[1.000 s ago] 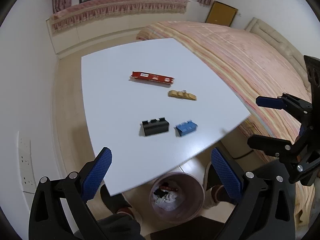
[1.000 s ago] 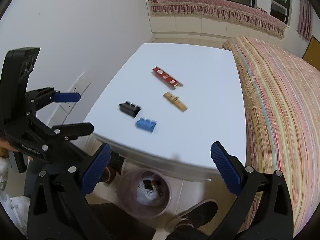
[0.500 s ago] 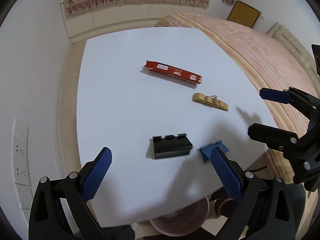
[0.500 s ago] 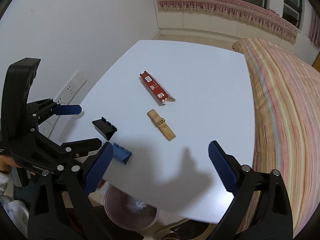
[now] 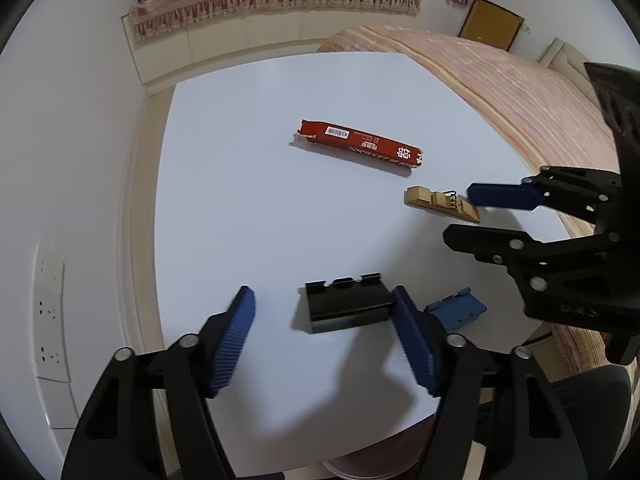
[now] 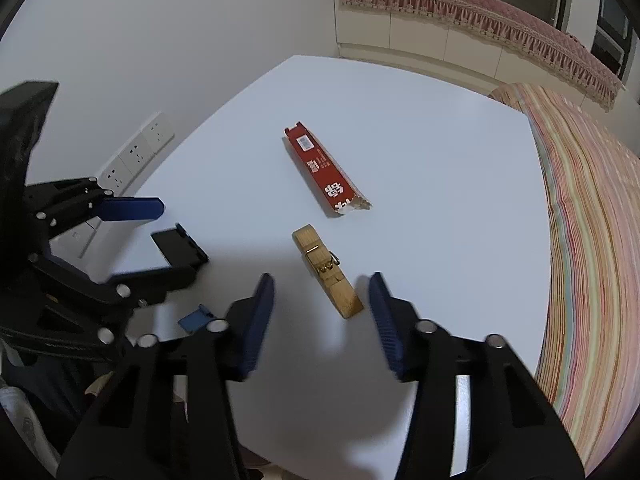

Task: Collect trash
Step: 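Grasp the black block with the left tool while the right tool grasps the wooden clothespin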

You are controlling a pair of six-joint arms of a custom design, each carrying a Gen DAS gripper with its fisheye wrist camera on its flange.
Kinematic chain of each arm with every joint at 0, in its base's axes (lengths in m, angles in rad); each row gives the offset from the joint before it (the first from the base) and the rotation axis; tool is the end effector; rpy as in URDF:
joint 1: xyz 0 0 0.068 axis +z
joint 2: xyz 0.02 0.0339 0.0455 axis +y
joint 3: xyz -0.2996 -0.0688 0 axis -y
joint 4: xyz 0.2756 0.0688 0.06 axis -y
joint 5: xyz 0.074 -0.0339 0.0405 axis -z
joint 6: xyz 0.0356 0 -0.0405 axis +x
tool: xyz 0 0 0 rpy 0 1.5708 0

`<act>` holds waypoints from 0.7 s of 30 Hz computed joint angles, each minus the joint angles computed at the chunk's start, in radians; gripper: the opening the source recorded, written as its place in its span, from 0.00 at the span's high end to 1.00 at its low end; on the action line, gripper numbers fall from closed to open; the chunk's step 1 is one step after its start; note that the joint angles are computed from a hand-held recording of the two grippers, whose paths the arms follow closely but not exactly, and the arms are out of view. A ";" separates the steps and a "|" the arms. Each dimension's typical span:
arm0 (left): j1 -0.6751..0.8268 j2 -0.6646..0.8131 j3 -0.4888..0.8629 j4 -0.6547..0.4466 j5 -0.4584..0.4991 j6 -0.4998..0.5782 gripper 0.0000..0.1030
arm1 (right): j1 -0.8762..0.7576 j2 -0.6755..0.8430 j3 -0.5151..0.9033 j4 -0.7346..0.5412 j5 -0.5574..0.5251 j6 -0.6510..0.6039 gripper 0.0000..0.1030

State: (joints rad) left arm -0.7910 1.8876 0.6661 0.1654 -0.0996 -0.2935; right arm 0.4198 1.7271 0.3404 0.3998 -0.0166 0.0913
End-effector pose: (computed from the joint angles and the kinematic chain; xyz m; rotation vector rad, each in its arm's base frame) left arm 0.2260 -0.2236 0.0645 0.6164 2.5672 -0.2458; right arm 0.2157 0.0969 0.0581 -0.4269 2.5367 0.2161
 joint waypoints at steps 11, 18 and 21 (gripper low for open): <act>0.048 -0.011 -0.024 0.042 0.081 0.090 0.60 | 0.029 0.006 0.016 -0.014 0.044 0.015 0.89; 0.065 -0.054 -0.049 0.039 0.117 0.125 0.60 | 0.052 -0.071 -0.009 -0.060 0.056 0.067 0.90; 0.063 -0.101 -0.069 0.025 0.130 0.141 0.60 | 0.076 -0.160 -0.037 -0.108 0.072 0.107 0.90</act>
